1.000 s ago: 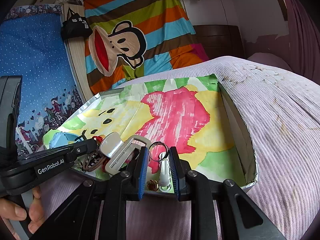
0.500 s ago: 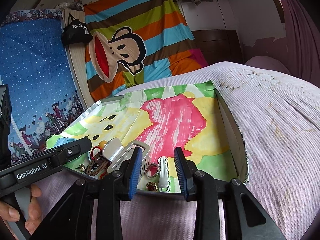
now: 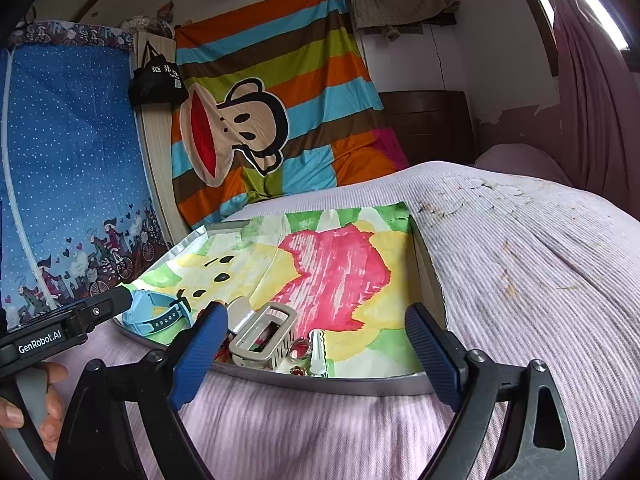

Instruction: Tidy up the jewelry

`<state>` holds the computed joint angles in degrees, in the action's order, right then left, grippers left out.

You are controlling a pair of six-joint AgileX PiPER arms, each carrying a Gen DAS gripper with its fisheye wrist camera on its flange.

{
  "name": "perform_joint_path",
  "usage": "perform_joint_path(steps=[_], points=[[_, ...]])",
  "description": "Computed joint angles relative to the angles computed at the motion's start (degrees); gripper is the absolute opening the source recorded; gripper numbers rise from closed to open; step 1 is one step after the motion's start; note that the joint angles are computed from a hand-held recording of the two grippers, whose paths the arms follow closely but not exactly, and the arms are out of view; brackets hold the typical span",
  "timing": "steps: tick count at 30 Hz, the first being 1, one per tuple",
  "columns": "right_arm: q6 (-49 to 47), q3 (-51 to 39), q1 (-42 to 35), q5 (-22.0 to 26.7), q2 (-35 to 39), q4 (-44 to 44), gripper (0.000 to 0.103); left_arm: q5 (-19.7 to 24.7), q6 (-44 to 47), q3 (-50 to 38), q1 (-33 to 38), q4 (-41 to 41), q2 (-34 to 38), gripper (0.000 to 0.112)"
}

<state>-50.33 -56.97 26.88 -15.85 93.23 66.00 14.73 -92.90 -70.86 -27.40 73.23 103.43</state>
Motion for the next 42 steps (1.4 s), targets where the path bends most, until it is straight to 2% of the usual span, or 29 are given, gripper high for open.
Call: perform_joint_path(steps=[4,6,15,25,30,37,42], points=[[-3.98,1.19,1.75,-1.65,-1.99,3.22,0.103,1.86,-12.16,4.84,-1.01,11.69,-3.68,0.094],[-6.51,1.76,3.2,-2.98,-3.06,5.45,0.103,2.76,-16.31,7.25,-1.64,16.17,-5.59,0.094],[-17.94,3.76,11.3,-9.85,-7.91,15.1,0.103,7.19,-24.94,17.47,-4.64,23.88,-15.64,0.095],[-23.71,7.8,20.5,-18.03,-13.59,21.25,0.103,14.77,-22.53,26.95,-10.93,19.91,-28.79,0.095],[-22.27,11.09,25.01,-21.46,-17.31,22.95,0.103,20.0,-19.43,31.02,-15.82,16.47,-34.76,0.095],[-20.22,14.97,35.22,-32.68,-19.43,25.85,0.103,29.06,-16.82,35.44,-25.25,9.7,-41.13,0.095],[-18.29,17.12,41.38,-38.17,-20.66,27.28,0.103,36.5,-17.66,38.21,-32.91,7.44,-43.29,0.095]])
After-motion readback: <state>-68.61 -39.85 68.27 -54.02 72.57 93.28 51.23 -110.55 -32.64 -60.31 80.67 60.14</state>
